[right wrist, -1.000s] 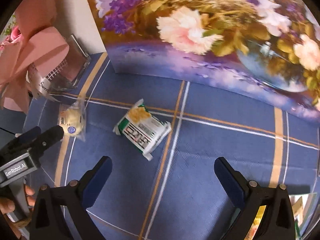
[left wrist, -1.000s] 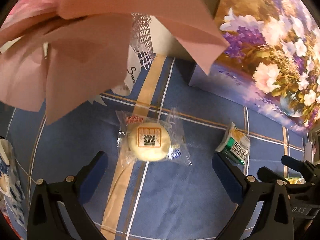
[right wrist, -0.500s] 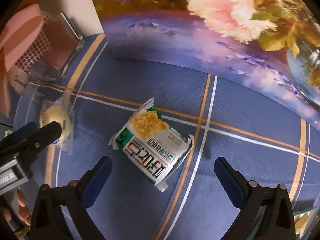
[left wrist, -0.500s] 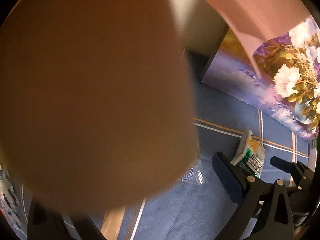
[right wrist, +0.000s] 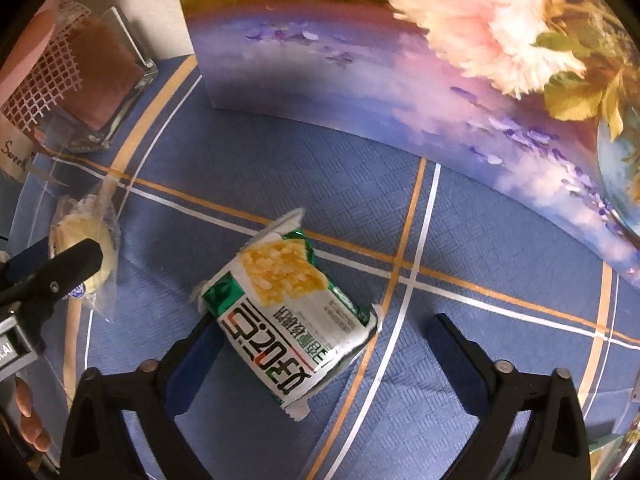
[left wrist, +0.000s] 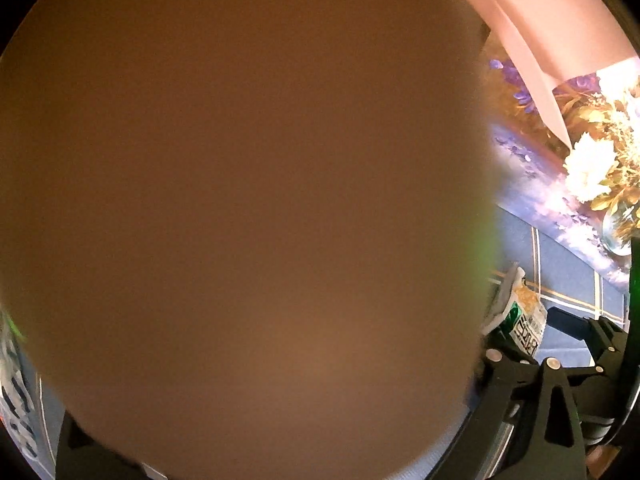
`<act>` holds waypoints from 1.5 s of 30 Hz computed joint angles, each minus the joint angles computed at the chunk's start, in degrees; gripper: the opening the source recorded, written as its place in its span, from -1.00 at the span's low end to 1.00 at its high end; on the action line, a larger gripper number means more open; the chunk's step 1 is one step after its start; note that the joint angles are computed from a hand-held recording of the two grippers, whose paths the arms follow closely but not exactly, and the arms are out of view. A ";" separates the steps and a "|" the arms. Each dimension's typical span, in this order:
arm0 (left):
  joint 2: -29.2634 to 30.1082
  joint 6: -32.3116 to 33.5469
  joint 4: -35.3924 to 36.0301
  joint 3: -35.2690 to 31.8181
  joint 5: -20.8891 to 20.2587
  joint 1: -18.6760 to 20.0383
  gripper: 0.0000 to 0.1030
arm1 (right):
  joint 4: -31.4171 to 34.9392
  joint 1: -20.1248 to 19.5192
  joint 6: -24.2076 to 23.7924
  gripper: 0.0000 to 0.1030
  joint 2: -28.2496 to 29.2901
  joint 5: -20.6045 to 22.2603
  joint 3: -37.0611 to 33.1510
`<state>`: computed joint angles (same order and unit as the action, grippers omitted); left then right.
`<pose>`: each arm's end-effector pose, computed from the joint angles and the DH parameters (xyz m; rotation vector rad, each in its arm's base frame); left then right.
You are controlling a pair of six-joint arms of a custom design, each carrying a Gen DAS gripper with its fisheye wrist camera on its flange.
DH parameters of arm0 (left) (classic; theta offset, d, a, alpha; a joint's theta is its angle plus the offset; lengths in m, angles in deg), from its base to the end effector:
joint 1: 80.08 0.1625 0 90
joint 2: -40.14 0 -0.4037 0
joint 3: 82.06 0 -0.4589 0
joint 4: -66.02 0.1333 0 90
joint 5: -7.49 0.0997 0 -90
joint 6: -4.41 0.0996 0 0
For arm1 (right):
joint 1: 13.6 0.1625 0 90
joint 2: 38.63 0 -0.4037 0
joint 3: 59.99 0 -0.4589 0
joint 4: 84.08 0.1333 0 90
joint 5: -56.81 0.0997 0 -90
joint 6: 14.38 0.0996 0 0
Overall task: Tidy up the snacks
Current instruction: 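Grasp the clear-wrapped bun with the left tool while the right tool grasps the green-white pack, then carry the bun and the green-white pack over the white box lid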
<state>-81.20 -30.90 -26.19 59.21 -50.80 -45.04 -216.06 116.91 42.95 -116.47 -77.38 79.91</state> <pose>-0.1314 -0.3189 0.2398 0.5418 2.4726 -0.2310 0.2884 -0.2392 0.0504 -0.1763 -2.3457 0.4450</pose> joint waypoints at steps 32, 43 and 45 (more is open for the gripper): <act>-3.17 -6.06 5.85 -0.61 -3.11 -2.90 0.17 | 12.79 9.20 11.21 0.24 -8.08 3.61 1.73; -20.76 -23.40 21.62 3.89 -11.09 -18.30 0.17 | 20.54 18.30 21.72 0.24 -11.68 7.20 1.25; -22.38 -26.31 24.06 3.49 -11.72 -21.47 0.17 | 21.50 19.84 23.79 0.24 -11.30 7.70 0.69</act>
<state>-103.58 -57.22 -2.13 62.70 -62.52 -66.51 -194.57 136.75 66.74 -127.77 -69.68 80.60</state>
